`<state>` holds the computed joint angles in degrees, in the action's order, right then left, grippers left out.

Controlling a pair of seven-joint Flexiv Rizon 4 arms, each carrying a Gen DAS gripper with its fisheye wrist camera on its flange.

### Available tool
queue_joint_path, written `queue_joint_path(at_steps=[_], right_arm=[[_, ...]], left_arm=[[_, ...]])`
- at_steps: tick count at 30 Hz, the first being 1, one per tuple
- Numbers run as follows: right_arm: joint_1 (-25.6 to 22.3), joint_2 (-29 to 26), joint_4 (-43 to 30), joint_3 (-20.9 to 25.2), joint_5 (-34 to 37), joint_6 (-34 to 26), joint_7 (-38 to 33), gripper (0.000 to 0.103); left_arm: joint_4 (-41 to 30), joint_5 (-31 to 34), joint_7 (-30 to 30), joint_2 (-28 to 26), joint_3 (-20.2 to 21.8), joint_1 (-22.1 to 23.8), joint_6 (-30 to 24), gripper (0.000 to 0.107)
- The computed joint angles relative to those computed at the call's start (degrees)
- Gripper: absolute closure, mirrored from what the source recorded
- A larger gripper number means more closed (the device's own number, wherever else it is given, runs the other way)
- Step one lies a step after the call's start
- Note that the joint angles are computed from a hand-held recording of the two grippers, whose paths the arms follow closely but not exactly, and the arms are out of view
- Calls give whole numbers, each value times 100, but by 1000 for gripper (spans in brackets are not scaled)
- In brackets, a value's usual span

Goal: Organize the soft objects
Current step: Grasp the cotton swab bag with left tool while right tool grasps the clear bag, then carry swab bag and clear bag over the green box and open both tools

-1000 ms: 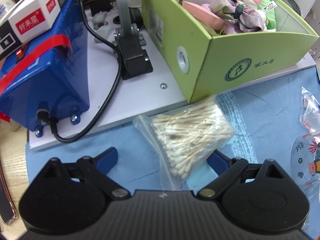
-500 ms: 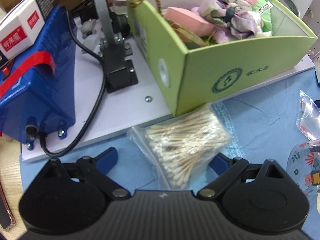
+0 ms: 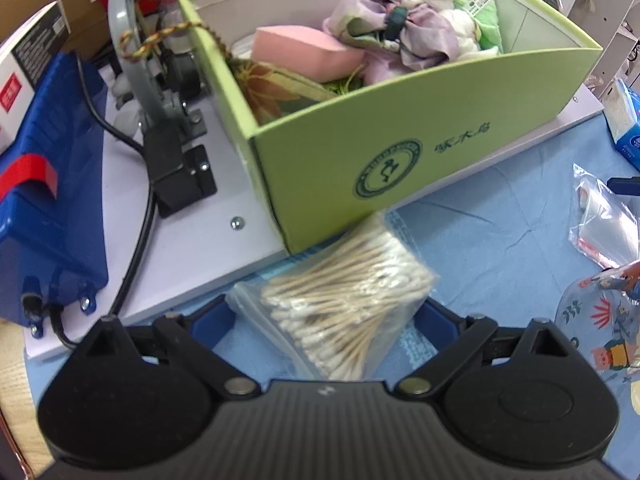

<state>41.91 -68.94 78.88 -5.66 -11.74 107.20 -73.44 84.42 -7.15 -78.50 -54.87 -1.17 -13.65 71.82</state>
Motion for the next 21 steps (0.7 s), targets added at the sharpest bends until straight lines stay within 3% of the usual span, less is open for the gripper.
queue_joint_path(at_steps=[5,8,10,12,15,21], right_arm=[[-16,-12,-4,8,1,42,-24,14],[290,64,101,-335,364,-7,161,27],[270,190,215,-263,421,-7,220,84],[161,315,368,-81,347,-9,251,90],[592,469,746,-556,730,202,298,91],[814,736,1079,-672,1315,730,168,91]], left_arm=[[178,-22,261,-22,-270,182,505,25],[423,-136,325,56,-399,285,796,44],[536,-235,282,93,-436,303,921,48],[817,-368,275,185,-658,477,1155,52],[1364,-535,192,391,-926,745,1649,52],[2453,-500,9,964,-1264,1291,2544,52]])
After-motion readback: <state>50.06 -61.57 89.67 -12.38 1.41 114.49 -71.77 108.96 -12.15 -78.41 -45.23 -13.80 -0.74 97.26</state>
